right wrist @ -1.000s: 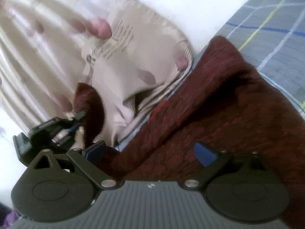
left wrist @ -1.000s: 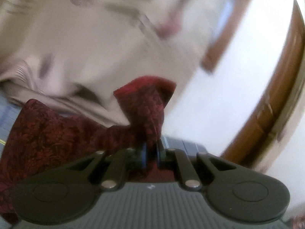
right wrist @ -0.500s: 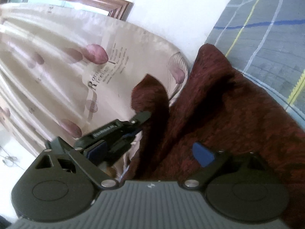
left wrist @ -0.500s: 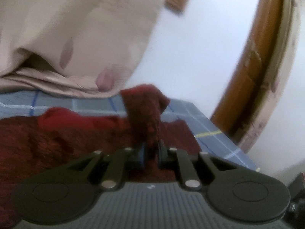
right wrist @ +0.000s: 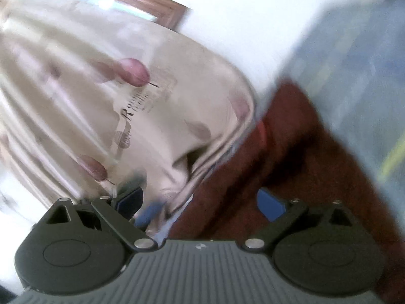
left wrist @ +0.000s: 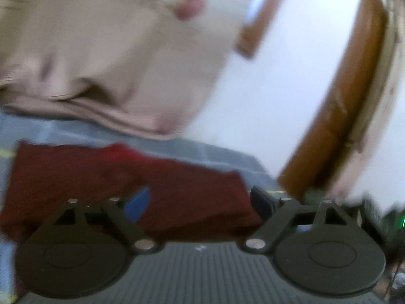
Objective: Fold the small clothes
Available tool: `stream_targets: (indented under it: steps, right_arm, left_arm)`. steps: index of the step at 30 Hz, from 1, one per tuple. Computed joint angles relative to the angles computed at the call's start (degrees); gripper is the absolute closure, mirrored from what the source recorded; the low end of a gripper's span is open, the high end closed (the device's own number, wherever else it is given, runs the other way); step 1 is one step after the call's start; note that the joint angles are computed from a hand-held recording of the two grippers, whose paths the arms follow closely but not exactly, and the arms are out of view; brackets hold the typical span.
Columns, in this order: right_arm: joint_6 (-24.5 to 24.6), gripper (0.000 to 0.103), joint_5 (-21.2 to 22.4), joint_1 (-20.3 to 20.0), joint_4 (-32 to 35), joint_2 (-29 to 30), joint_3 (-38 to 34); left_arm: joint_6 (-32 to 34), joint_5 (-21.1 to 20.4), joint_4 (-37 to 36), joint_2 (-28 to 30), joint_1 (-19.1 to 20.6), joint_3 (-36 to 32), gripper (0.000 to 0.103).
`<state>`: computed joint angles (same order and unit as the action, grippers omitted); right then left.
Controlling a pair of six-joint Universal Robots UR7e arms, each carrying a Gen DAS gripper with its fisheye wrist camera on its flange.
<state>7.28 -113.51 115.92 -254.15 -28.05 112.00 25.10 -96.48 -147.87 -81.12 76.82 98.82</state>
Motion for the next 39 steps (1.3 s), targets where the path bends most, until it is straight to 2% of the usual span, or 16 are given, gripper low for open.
stream_targets:
  steps: [2,5,7,9,11,12,13,15,18,22,25,27,32,34,36,39]
  right_arm:
    - [-5.65,0.008,-4.43,1.28,6.08,-2.99,-1.16]
    - [-10.95,0.019,-10.17,0.56,16.86,-6.08,-4.48]
    - [-11.59,0.027,-12.97,-0.68,23.48,-6.98,-6.96]
    - [-11.89,0.029,-16.18,-1.68,29.44,-6.93,-9.67]
    - [-11.8,0.047,-18.73,-2.4,34.92,-6.55,-11.99]
    - [-11.12,0.072,-18.47,-2.72,37.34,-6.73,-12.15]
    - [-10.57,0.087,-18.85,-2.8,40.71,-6.85,-12.71]
    - [-13.54,0.091,-20.92,-2.2,42.76,-5.8,-14.55]
    - [-21.32,0.092,-20.58,-0.73,33.83,-4.68,-14.97]
    - [-26.19,0.092,-21.35,-0.35,27.82,-5.49,-14.39]
    - [-23.66,0.092,-20.16,-1.99,28.74,-7.19,-11.95]
    - [-23.75,0.092,-21.52,-2.69,29.66,-6.86,-11.7]
    - [-16.5,0.087,-18.2,-5.65,31.94,-7.14,-9.59]
    - [-15.56,0.085,-17.0,-5.97,31.9,-7.3,-8.94]
    - [-12.14,0.075,-15.13,-5.83,31.53,-9.01,-6.8]
    - [-12.9,0.057,-14.74,-3.23,22.85,-9.85,-2.84]
  left_arm:
    - [-0.05,2.66,-3.67,-1.29,1.2,2.37,0.016]
    - [0.44,6.23,-8.53,-1.91,2.71,5.2,0.016]
    - [0.03,7.15,-11.5,-1.83,3.68,6.61,0.016]
    - [-2.52,7.29,-11.85,-1.28,4.9,6.73,0.016]
    - [-6.42,6.54,-9.74,-0.91,6.06,5.36,0.016]
    - [-8.16,5.8,-9.79,-0.49,6.55,4.78,0.016]
    - [-9.16,4.64,-10.02,-0.64,7.21,4.67,0.016]
    - [-10.06,4.0,-10.86,-0.65,7.38,4.86,0.016]
    - [-10.13,4.93,-11.77,-0.67,7.07,5.24,0.016]
    - [-10.08,5.11,-11.5,-0.74,7.12,5.32,0.016]
    - [-10.34,5.01,-11.37,-0.79,7.15,5.38,0.016]
    - [-10.54,4.76,-11.36,-0.64,7.33,5.26,0.016]
    - [-12.23,3.02,-11.48,-0.41,8.15,4.84,0.016]
    - [-13.25,2.22,-11.58,-0.34,8.46,4.69,0.016]
    - [-13.14,2.16,-10.59,-0.38,8.41,4.27,0.016]
    - [-11.26,2.83,-4.06,-2.05,7.65,2.67,0.016]
